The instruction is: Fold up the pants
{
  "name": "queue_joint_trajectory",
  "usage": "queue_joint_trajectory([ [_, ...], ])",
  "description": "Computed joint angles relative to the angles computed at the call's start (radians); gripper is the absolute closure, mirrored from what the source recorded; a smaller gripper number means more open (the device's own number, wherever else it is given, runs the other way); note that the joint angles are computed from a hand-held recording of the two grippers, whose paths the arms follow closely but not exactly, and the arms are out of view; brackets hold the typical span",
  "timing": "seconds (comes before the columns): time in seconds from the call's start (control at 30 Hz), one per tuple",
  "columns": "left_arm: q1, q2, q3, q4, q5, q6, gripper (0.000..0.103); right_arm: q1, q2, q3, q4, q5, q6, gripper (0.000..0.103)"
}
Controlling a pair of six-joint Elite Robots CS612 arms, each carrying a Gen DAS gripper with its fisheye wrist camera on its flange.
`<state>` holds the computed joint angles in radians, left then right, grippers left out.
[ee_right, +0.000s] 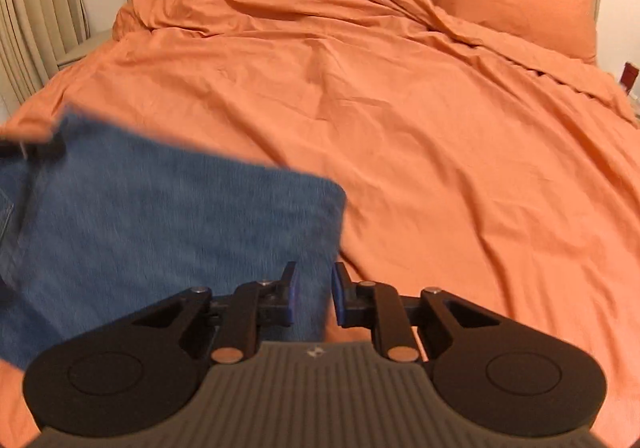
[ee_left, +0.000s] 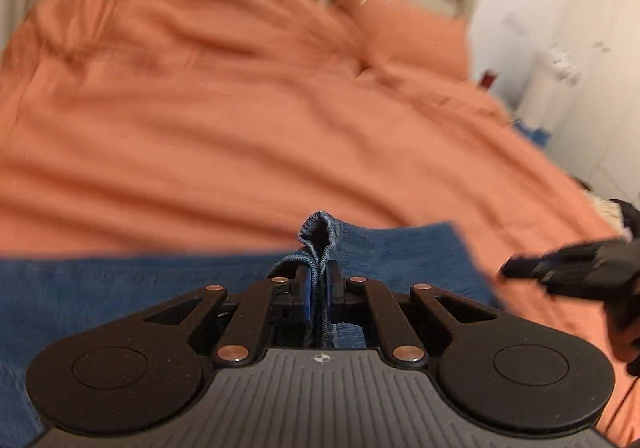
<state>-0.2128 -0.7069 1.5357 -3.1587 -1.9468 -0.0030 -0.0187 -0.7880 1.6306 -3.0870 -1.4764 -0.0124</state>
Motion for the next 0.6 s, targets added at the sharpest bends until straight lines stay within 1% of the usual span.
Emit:
queue_joint_trajectory([
  [0.07, 0.010, 0.018, -0.009, 0.024, 0.006, -0.026, 0.097, 0.004, 0.030, -0.042, 0.008, 0.000, 0.003, 0.091],
  [0.17, 0.012, 0.040, -0.031, 0.065, 0.017, -0.057, 0.096, 0.007, 0.076, -0.109, 0.041, 0.014, -0.003, 0.092],
  [0.3, 0.013, 0.058, -0.053, 0.111, 0.027, -0.058, 0.096, 0.013, 0.137, -0.200, 0.110, -0.020, -0.011, 0.092],
  [0.33, 0.015, 0.064, -0.057, 0.118, 0.025, -0.057, 0.095, 0.012, 0.148, -0.216, 0.134, -0.018, -0.011, 0.093],
  [0.37, 0.017, 0.067, -0.059, 0.125, 0.021, -0.066, 0.095, 0.013, 0.157, -0.229, 0.157, -0.023, -0.016, 0.097],
  [0.43, 0.020, 0.071, -0.063, 0.132, 0.012, -0.087, 0.093, 0.015, 0.170, -0.242, 0.174, -0.029, -0.027, 0.097],
  [0.47, 0.020, 0.068, -0.063, 0.140, 0.014, -0.084, 0.092, 0.018, 0.172, -0.245, 0.174, -0.037, -0.030, 0.097],
  [0.53, 0.016, 0.050, -0.052, 0.155, 0.037, -0.064, 0.084, 0.025, 0.167, -0.246, 0.183, -0.062, -0.043, 0.097],
  [0.6, 0.008, 0.028, -0.037, 0.158, 0.072, -0.041, 0.082, 0.034, 0.155, -0.236, 0.178, -0.095, -0.062, 0.095],
])
